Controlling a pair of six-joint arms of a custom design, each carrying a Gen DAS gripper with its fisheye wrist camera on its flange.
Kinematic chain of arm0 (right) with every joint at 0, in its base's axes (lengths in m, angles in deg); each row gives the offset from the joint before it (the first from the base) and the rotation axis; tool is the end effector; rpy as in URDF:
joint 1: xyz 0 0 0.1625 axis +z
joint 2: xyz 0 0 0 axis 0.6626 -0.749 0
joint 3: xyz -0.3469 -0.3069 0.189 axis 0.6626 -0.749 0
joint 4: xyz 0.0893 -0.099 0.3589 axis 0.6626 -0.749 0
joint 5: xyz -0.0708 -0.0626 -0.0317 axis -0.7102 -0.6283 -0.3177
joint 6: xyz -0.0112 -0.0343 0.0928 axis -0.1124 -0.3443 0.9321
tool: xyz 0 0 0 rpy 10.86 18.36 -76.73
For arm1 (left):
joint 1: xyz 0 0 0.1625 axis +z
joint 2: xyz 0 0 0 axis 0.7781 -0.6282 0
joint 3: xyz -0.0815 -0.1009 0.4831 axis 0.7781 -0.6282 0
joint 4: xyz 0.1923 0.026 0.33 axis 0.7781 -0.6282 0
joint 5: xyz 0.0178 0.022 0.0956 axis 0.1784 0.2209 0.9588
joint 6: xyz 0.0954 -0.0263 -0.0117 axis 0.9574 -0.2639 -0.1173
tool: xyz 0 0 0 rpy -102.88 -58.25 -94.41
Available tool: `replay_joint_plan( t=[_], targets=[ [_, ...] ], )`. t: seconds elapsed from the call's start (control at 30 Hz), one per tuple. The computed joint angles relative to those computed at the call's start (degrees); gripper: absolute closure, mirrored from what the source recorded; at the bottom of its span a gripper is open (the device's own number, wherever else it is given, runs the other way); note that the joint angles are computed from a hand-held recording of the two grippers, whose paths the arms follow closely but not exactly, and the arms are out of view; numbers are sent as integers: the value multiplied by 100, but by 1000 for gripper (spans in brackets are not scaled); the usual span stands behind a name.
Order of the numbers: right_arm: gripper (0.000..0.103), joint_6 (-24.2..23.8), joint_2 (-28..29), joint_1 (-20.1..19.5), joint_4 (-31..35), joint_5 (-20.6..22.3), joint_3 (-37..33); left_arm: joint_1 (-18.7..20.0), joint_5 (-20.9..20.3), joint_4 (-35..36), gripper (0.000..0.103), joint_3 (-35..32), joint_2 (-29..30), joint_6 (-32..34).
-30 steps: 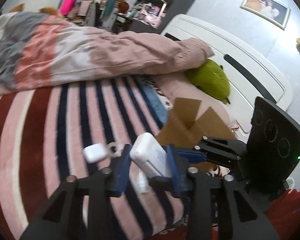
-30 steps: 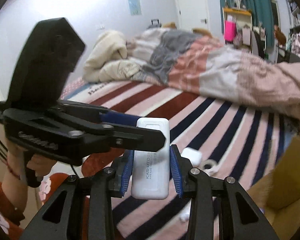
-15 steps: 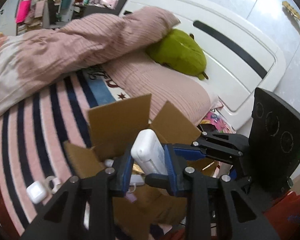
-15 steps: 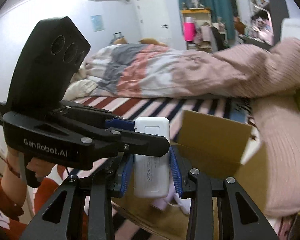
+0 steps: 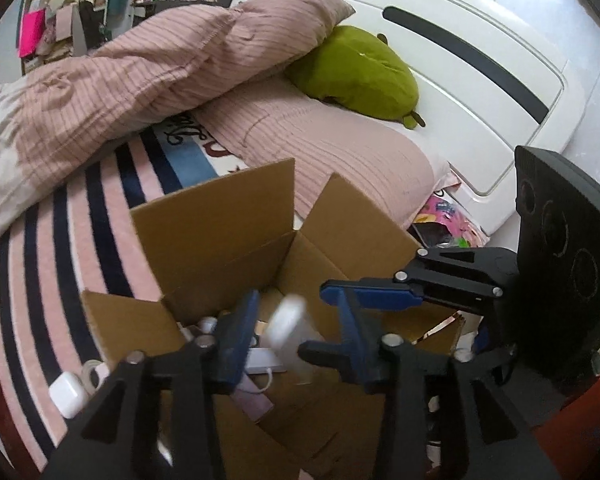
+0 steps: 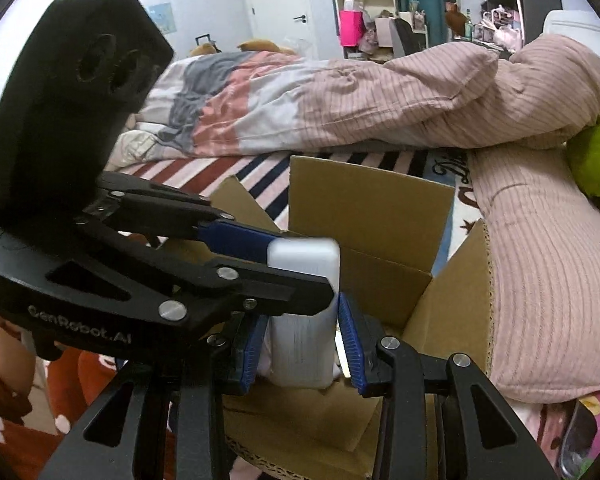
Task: Organize rigid objects
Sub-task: 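Carry the white power bank into the cardboard box and open the gripper, then grasp the white cylindrical bottle with the right gripper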
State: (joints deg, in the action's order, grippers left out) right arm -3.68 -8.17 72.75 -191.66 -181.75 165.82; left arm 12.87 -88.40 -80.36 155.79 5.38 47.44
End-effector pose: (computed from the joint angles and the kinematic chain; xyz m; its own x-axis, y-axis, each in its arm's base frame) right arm 0.3861 -0.5843 0.0168 -0.5159 -0.7937 0.3223 -0.8522 0.5139 -0.0986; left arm -0.0795 -0.5656 0.3270 -0.8641 0.2748 -0.4217 0.4513 0.7939 -0.4075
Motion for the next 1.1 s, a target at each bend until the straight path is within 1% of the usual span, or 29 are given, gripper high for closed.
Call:
replay_joint_plan(
  t=[0.03, 0.1, 0.27, 0.3, 0.43, 0.5, 0.57, 0.6, 0.67, 0.77, 0.83, 0.93, 1.0, 1.07, 1.1],
  targets=[
    [72, 10, -2, 10, 0, -16, 5, -11, 38, -45, 56, 35, -38, 5],
    [71, 68, -6, 35, 28, -40, 2, -61, 155, -220, 49, 166, -155, 14],
    [70, 155, 28, 150, 3, -63, -23, -176, 455, -639, 40, 548, -594, 14],
    [70, 162, 36, 190, -52, -18, -8, -215, 593, -771, 38, 665, -731, -15],
    [69, 154, 108, 372, -250, 233, -2, -281, 1029, -1108, 37, 1070, -1296, -148],
    [69, 120, 195, 505, -302, 384, -42, -294, 1388, -1220, 37, 1293, -1623, -248],
    [69, 76, 295, 642, -280, 512, -96, -282, 1727, -1251, 35, 1471, -1878, -371],
    [69, 51, 374, 733, -224, 594, -146, -261, 1933, -1275, 32, 1571, -2010, -436],
    [69, 50, 501, 851, -103, 688, -241, -171, 2178, -1381, 31, 1764, -2222, -473],
    [69, 183, 758, 1021, 129, 796, -414, 54, 2267, -1515, 31, 1975, -2431, -466],
    [69, 318, 958, 1125, 184, 745, -483, 239, 2264, -1613, 30, 2093, -2517, -436],
    [69, 435, 1227, 1214, 35, 531, -482, 518, 2120, -1764, 30, 2173, -2493, -394],
    [69, 610, 1387, 1210, -44, 377, -469, 798, 1868, -1899, 30, 2230, -2484, -316],
    [68, 849, 1551, 1176, -319, 173, -409, 1008, 1688, -2033, 30, 2262, -2432, -277],
    [68, 937, 1656, 1163, -466, -22, -368, 1083, 1623, -2070, 30, 2279, -2405, -286]
  ],
)
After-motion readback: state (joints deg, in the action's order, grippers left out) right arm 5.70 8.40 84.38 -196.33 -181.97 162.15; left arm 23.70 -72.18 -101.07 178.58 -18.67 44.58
